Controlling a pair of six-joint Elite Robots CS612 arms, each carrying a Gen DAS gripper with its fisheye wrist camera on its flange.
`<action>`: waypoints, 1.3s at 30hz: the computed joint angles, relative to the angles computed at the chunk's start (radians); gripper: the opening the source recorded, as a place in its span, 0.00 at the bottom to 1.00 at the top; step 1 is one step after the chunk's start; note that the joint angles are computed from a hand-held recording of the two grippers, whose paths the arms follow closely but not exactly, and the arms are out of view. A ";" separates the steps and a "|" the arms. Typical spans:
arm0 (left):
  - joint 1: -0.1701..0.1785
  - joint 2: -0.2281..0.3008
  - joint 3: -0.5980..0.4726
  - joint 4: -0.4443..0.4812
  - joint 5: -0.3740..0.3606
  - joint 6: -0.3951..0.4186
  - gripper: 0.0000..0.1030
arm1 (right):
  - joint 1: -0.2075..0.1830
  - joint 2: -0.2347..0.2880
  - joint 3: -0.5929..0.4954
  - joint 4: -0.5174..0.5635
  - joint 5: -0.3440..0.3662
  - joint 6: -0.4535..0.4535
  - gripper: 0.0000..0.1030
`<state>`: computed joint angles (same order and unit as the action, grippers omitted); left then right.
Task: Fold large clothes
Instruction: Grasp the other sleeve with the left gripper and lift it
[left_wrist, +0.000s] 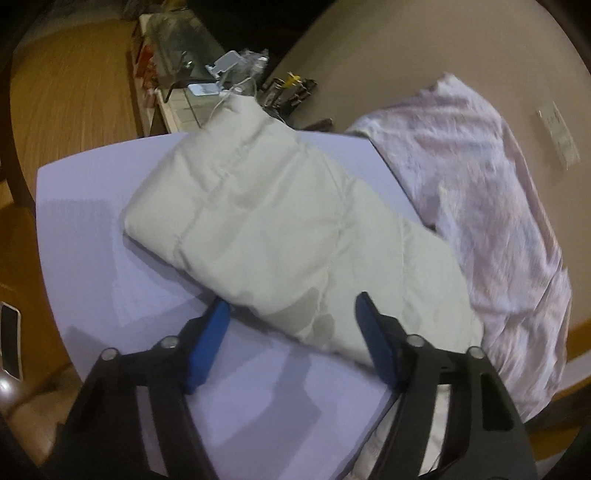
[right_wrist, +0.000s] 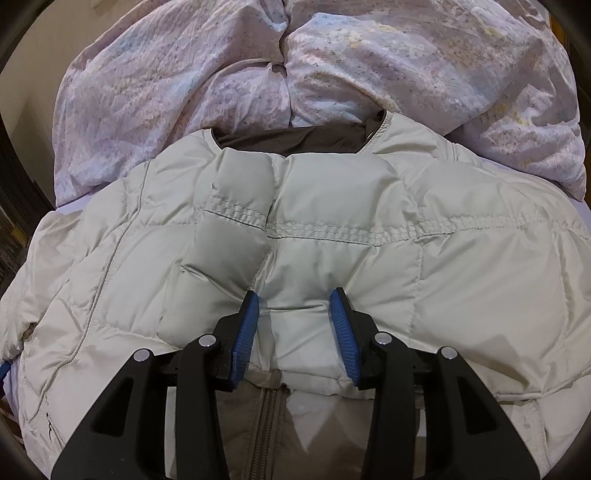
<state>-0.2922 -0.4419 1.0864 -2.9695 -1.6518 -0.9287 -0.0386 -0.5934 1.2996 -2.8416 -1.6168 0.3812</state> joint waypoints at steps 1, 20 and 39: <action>0.004 0.003 -0.003 -0.008 -0.008 -0.014 0.60 | 0.000 0.000 0.001 -0.004 0.001 0.001 0.42; -0.007 -0.006 -0.096 0.097 0.126 0.116 0.06 | 0.010 0.004 -0.009 0.010 -0.040 -0.033 0.42; -0.159 -0.022 -0.194 0.008 -0.119 0.549 0.06 | -0.022 -0.104 0.137 -0.072 -0.002 -0.054 0.65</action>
